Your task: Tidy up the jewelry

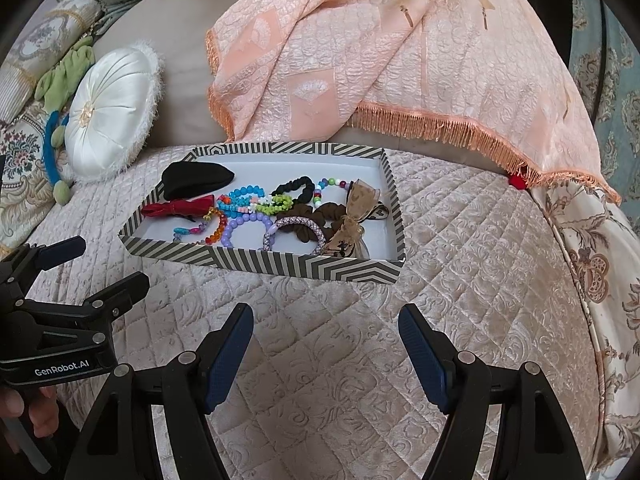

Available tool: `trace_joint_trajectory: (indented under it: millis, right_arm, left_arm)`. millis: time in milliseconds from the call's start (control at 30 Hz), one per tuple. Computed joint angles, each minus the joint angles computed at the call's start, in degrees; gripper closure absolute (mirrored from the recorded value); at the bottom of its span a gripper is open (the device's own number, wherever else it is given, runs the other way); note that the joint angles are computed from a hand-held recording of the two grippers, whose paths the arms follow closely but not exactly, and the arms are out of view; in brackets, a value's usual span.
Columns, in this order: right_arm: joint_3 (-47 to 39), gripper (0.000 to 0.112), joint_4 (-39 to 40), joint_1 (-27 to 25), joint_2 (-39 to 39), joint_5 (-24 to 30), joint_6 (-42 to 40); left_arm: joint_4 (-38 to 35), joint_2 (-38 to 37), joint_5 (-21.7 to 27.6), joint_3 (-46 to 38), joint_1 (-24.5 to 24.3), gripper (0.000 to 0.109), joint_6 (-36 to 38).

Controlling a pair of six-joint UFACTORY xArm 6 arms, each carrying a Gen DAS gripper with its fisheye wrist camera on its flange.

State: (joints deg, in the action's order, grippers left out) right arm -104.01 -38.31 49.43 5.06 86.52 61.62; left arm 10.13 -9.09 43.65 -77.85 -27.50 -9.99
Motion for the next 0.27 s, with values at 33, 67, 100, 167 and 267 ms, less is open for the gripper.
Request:
trace_joint_trajectory:
  millis: [33,67,100,167,267]
  right_arm:
    - [0.0,0.04,0.0,0.0,0.0,-0.1,0.0]
    - [0.0,0.04,0.0,0.0,0.0,0.0,0.0]
    - [0.0,0.04,0.0,0.0,0.0,0.0,0.0]
    - [0.0,0.04,0.0,0.0,0.0,-0.1,-0.1]
    - [0.0,0.04,0.1,0.0,0.0,-0.1,-0.1]
  left_arm:
    - [0.1,-0.2,-0.3,0.2,0.0,0.006,-0.1]
    - [0.7,-0.4,-0.5,0.5,-0.2,0.006,-0.5]
    - [1.4,-0.5,-0.8,0.8,-0.3,0.006,-0.9]
    - [2.3,-0.8,-1.6,1.3,-0.3,0.006,-1.5]
    - [1.3,-1.0,-1.4,1.3,-0.2,0.006,-1.0]
